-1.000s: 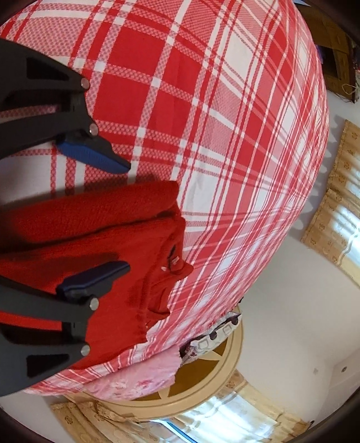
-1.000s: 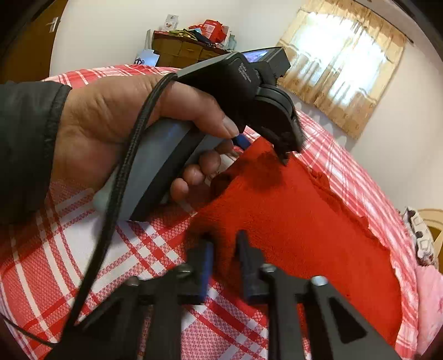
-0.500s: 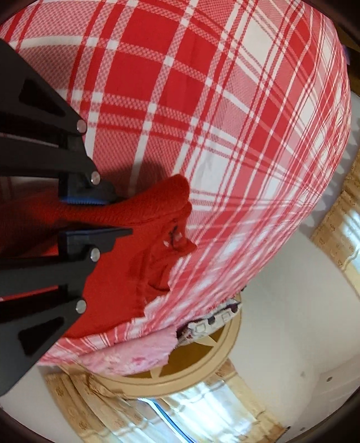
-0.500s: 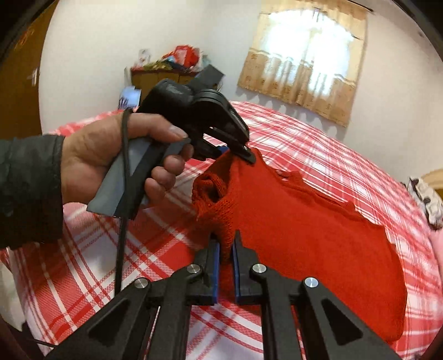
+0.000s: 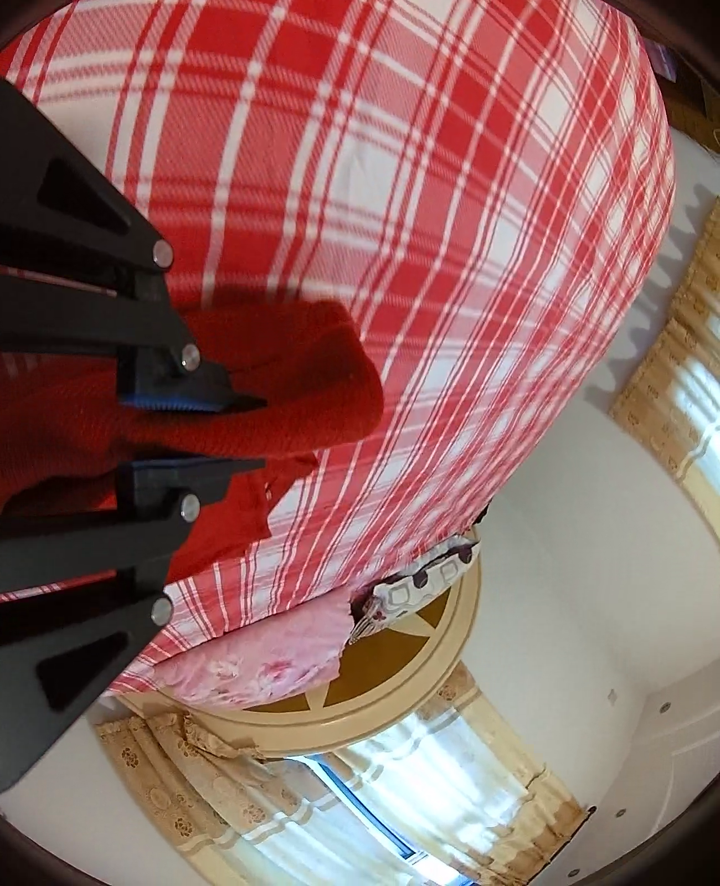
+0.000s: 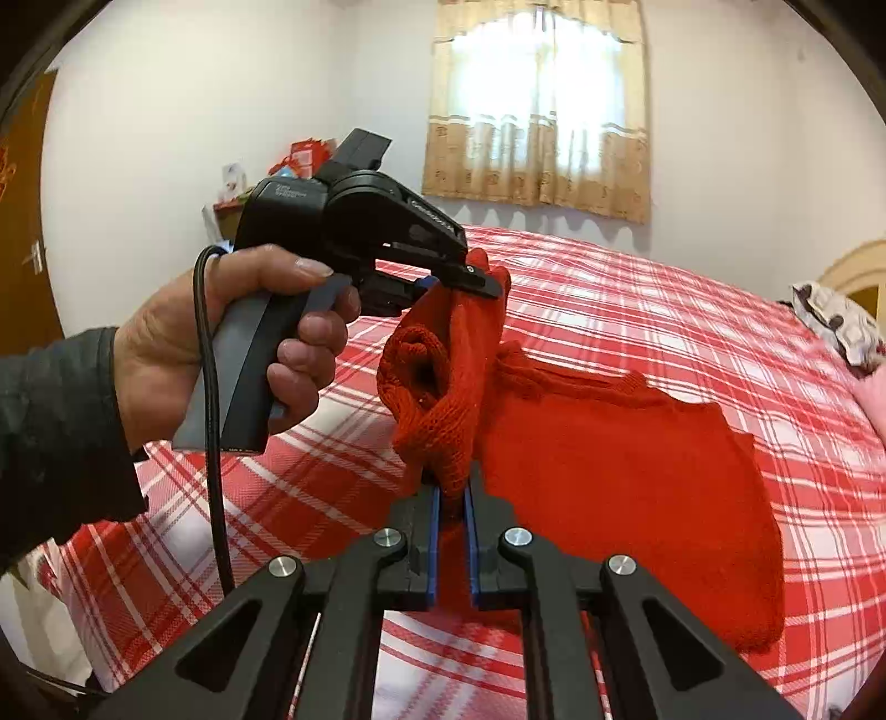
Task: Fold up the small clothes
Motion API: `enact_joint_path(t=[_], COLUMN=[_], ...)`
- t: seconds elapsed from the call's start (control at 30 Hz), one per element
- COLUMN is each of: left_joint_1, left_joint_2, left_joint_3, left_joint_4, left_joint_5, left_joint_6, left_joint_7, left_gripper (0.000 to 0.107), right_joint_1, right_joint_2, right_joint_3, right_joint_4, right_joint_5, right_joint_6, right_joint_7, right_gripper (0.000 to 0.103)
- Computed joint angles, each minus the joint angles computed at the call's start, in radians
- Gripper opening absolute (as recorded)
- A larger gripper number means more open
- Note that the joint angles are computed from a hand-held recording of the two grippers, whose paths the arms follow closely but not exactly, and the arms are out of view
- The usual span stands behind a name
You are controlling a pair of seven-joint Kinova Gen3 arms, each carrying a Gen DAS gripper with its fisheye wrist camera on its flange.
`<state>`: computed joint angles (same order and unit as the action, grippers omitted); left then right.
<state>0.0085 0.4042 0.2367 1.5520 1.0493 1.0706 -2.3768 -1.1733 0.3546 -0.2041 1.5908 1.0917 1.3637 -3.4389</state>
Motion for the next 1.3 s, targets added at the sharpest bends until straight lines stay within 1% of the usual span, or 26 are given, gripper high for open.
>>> enact_joint_path(t=[0.13,0.43,0.53,0.63,0.77,0.87,0.97,1.1,1.3], left_joint_1=[0.030,0.104,0.130,0.159,0.194,0.226,0.257,0.318,0.370], left_joint_2=[-0.004,-0.014,-0.011,-0.010,-0.001,0.006,0.012,0.020,0.050], left_joint_3=[0.010,0.036,0.045,0.051,0.062,0.075,0.085,0.090,0.102], left_joint_4=[-0.008,-0.035,-0.043,-0.051,-0.073,-0.091,-0.102,-0.111,-0.137], left_joint_5=[-0.005,-0.025,-0.036,-0.059,-0.090,-0.117,-0.145,-0.212,-0.299], left_joint_6=[-0.018,-0.047,-0.061,-0.079,-0.094,-0.107,-0.124,-0.171,-0.198], left_joint_7=[0.016,0.042,0.049,0.063,0.097,0.116,0.132,0.170,0.243], left_gripper=[0.013,0.013,0.013,0.013,0.013,0.013,0.013,0.012,0.012], right_joint_1=[0.007,0.044,0.055,0.064,0.087,0.098,0.113,0.139,0.188], right_joint_2=[-0.047,-0.144,-0.162,-0.191,-0.242,-0.262,-0.297,-0.335,-0.396], right_joint_3=[-0.010,-0.077,-0.101,-0.122,-0.153,-0.178,-0.198,-0.226,-0.262], right_joint_4=[0.056,0.181,0.207,0.244,0.313,0.343,0.394,0.453,0.543], right_joint_5=[-0.002,-0.004,-0.019,-0.032,-0.050,-0.068,-0.082,-0.098,-0.113], right_joint_6=[-0.008,-0.003,0.010,0.005,-0.028,-0.026,-0.051,-0.081,-0.172], right_joint_7=[-0.067,-0.223,-0.259,-0.307,-0.409,-0.450,-0.527,-0.611,-0.742], right_gripper=[0.006,0.006,0.006,0.006,0.006,0.006,0.006,0.006,0.006])
